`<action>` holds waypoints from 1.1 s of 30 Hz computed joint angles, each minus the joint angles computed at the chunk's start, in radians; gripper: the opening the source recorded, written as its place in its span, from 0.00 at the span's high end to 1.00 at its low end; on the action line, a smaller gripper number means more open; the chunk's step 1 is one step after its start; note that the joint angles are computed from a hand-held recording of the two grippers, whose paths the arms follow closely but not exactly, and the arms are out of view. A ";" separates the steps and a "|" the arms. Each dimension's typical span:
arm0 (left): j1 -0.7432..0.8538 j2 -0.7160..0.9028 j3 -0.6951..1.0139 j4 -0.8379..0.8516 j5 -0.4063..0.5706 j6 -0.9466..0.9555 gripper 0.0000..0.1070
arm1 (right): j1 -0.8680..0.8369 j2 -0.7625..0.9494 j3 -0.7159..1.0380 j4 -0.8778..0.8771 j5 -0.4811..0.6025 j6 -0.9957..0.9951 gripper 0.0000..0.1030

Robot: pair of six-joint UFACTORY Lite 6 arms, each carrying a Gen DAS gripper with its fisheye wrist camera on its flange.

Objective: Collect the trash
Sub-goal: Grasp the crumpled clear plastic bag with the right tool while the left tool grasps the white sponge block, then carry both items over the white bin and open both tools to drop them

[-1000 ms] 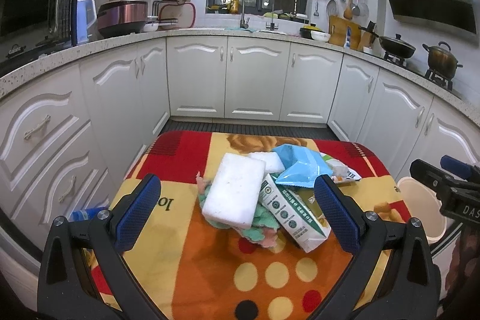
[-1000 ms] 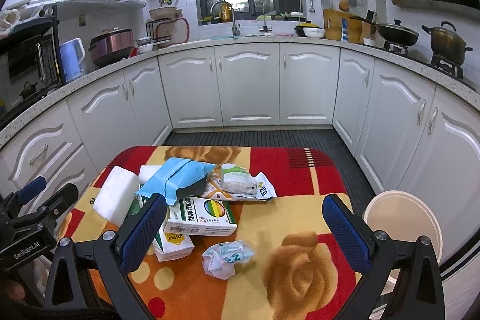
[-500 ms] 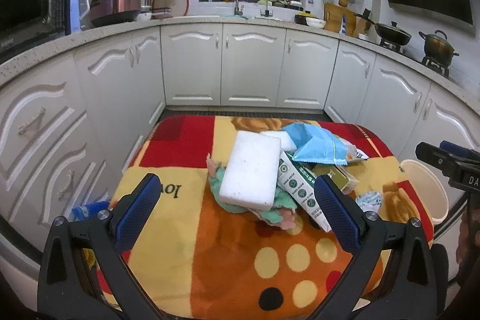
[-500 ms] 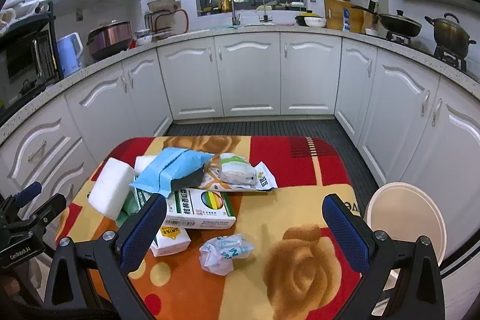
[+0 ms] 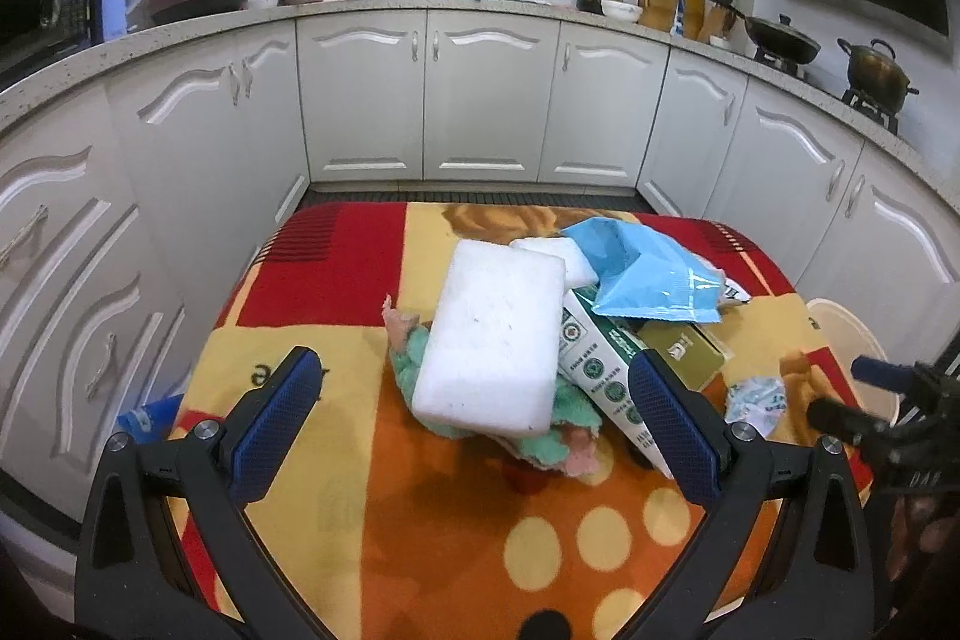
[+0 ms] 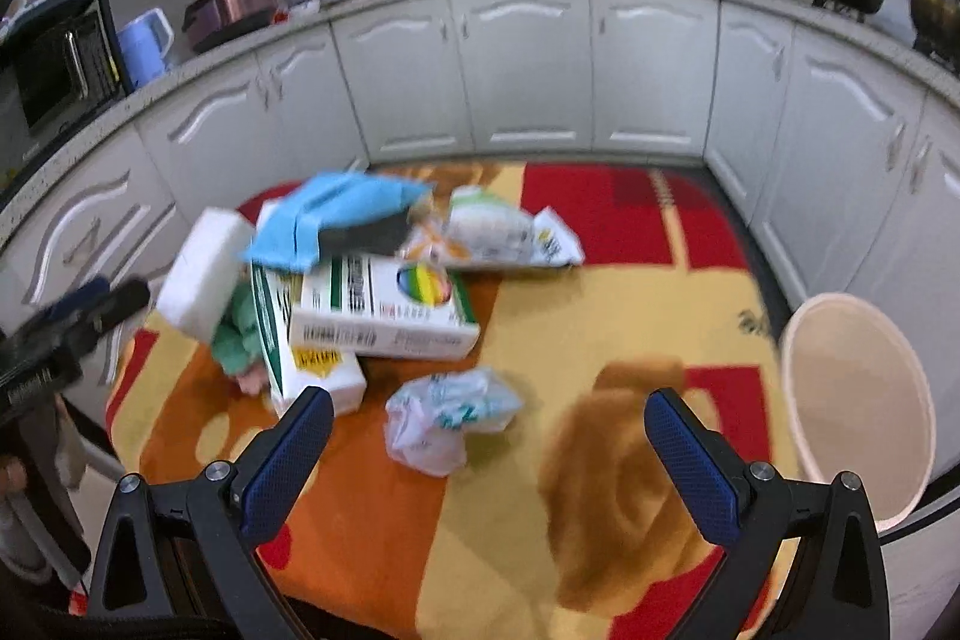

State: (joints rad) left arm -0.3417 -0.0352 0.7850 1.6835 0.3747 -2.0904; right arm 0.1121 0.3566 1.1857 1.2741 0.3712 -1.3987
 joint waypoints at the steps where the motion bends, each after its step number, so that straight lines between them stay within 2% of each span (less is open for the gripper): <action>1: 0.010 0.019 0.017 -0.002 -0.007 0.012 0.05 | 0.004 0.017 0.008 0.000 0.003 -0.003 0.00; 4: 0.042 0.081 0.066 0.015 -0.034 0.023 0.05 | 0.017 0.054 0.030 -0.018 -0.011 0.003 0.00; 10: 0.083 0.196 0.159 -0.075 -0.084 0.164 0.05 | 0.032 0.144 0.093 -0.036 -0.004 0.022 0.01; 12: 0.083 0.215 0.174 -0.062 -0.080 0.163 0.07 | 0.036 0.168 0.111 -0.020 0.001 0.012 0.05; 13: 0.089 0.224 0.180 -0.055 -0.086 0.160 0.19 | 0.036 0.175 0.118 -0.021 0.005 0.014 0.09; 14: 0.093 0.234 0.191 -0.081 -0.097 0.185 0.26 | 0.038 0.186 0.127 -0.021 0.008 0.012 0.14; 15: 0.114 0.247 0.205 -0.149 -0.139 0.253 0.40 | 0.042 0.199 0.138 -0.034 0.004 0.020 0.18; 16: 0.131 0.251 0.208 -0.198 -0.176 0.297 0.48 | 0.044 0.213 0.151 -0.057 0.000 0.038 0.29; 17: 0.137 0.251 0.205 -0.207 -0.192 0.301 0.48 | 0.041 0.224 0.158 -0.063 0.011 0.041 0.43; 21: 0.117 0.190 0.144 -0.116 -0.163 0.190 0.48 | 0.007 0.217 0.138 0.018 0.093 -0.037 0.58; 24: 0.089 0.088 0.094 -0.164 -0.131 0.230 0.48 | -0.015 0.157 0.093 0.045 0.123 -0.080 0.67; 28: 0.039 -0.016 0.074 -0.278 -0.089 0.341 0.48 | -0.057 0.081 0.049 0.074 0.170 -0.114 0.70; 33: -0.020 -0.056 0.105 -0.432 -0.077 0.476 0.48 | -0.104 0.024 0.024 0.063 0.217 -0.110 0.71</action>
